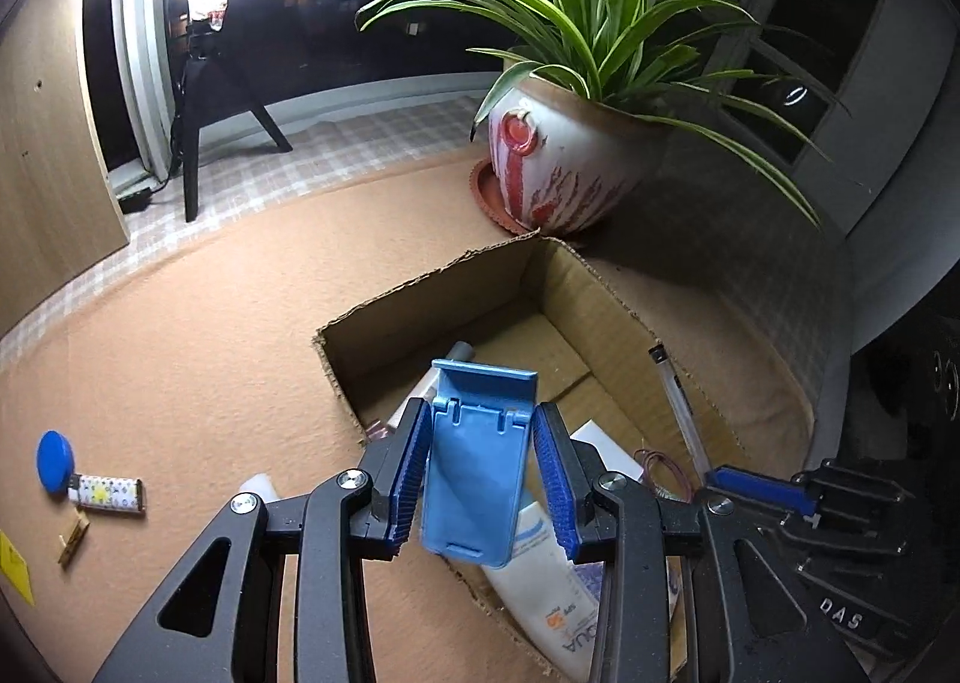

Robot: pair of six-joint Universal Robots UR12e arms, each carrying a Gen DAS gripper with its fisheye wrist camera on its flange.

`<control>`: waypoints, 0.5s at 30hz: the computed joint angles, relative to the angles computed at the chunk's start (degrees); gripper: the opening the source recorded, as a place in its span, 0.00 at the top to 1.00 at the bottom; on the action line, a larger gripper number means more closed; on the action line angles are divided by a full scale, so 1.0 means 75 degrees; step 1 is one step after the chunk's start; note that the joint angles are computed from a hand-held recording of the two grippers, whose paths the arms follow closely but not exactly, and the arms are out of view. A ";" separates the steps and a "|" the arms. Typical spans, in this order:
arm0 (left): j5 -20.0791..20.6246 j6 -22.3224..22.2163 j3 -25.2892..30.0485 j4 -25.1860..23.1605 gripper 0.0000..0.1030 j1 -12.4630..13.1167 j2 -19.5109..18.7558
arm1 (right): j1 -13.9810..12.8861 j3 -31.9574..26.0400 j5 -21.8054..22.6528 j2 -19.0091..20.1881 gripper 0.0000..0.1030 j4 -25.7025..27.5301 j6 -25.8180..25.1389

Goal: Organize objects
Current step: 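Open both grippers over the box to drop pen and phone stand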

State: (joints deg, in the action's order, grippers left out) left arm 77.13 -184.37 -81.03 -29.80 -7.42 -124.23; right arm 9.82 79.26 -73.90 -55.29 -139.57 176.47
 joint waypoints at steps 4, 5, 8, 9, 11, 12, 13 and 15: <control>0.0026 -0.0151 0.0065 -0.0201 0.23 0.0013 0.0001 | 0.0040 0.0036 -0.0122 -0.0017 0.67 -0.0134 0.0077; 0.0061 -0.0104 0.0034 -0.0144 0.23 0.0011 0.0018 | 0.0050 0.0052 -0.0139 -0.0030 0.49 -0.0138 0.0092; 0.0052 -0.0115 -0.0083 -0.0069 0.23 0.0067 0.0099 | 0.0071 0.0198 -0.0097 -0.0108 0.45 -0.0426 0.0053; 0.0069 -0.0157 -0.0141 -0.0021 0.23 0.0100 0.0138 | 0.0078 0.0204 -0.0059 -0.0124 0.45 -0.0414 0.0055; 0.0127 -0.0246 -0.0278 0.0080 0.23 0.0180 0.0234 | 0.0074 0.0220 0.0093 -0.0149 0.45 -0.0428 0.0125; 0.0135 -0.0294 -0.0345 0.0122 0.23 0.0236 0.0281 | 0.0069 0.0223 0.0178 -0.0158 0.45 -0.0426 0.0155; 0.0167 -0.0343 -0.0422 0.0153 0.23 0.0300 0.0335 | 0.0066 0.0224 0.0296 -0.0170 0.45 -0.0414 0.0191; 0.0301 -0.0421 -0.0585 0.0211 0.23 0.0412 0.0446 | 0.0082 0.0209 0.0431 -0.0177 0.45 -0.0400 0.0193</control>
State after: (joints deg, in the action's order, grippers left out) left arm 79.39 -187.53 -85.41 -28.21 -4.33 -120.88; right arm 10.44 80.82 -70.67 -56.61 -142.56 177.92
